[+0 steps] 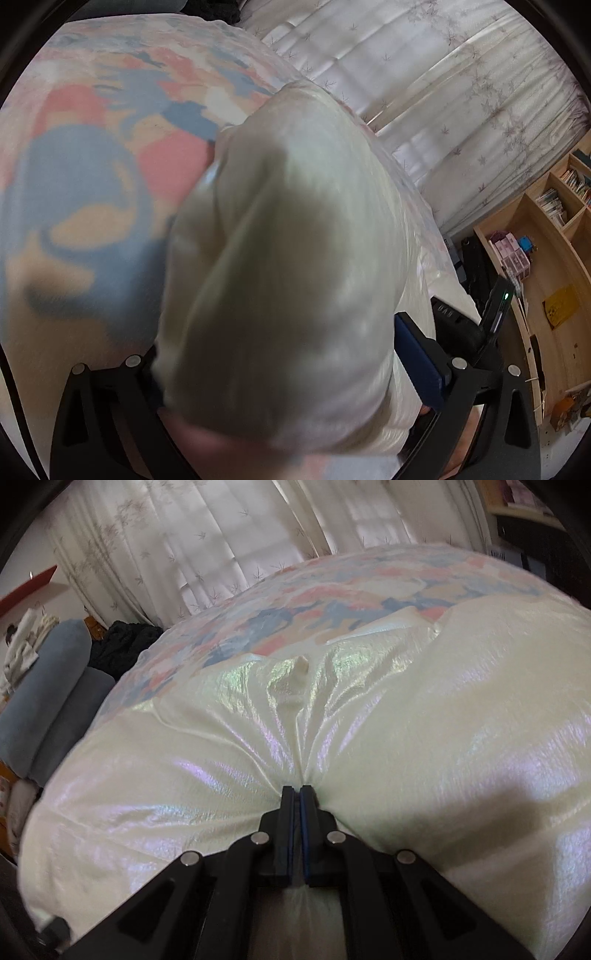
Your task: Fold large clothes
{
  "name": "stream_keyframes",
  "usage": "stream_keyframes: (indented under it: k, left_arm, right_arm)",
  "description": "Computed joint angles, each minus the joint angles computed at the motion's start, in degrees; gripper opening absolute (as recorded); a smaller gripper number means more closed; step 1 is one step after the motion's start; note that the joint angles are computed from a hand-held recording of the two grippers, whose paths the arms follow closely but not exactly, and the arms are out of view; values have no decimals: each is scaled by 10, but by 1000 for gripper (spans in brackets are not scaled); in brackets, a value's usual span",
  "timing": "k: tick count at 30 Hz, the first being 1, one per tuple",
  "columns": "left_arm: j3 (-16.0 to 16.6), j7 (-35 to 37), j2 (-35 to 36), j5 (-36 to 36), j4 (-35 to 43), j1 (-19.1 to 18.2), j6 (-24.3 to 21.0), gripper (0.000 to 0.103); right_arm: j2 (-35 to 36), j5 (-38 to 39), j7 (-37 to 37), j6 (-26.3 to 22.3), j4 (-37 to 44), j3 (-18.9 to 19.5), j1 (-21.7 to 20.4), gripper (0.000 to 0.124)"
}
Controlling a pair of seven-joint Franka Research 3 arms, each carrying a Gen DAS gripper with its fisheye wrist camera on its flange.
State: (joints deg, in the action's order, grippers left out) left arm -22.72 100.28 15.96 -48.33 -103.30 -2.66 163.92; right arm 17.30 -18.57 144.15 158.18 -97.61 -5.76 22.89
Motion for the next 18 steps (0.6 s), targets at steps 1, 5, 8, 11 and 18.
stream_keyframes:
  k: [1,5,8,11,18]
  left_arm:
    - [1,-4,7,4,7,-4,6,100]
    - [-3,-23,29,26,27,-8,28,100]
    - [-8,-46,41,54,35,-7,42,100]
    - [-14,-75,48,85,41,-4,52,100]
    - [-19,-153,58,173,44,-5,92,100]
  right_arm:
    - [3,-8,5,-2,3,-4,4,2]
    - [4,3,2,26,-8,-1,-3,2]
    - [5,6,3,42,-13,-7,1,2]
    - [4,-1,12,56,-21,-16,9,2]
    - [7,-3,21,76,-28,-30,19,2]
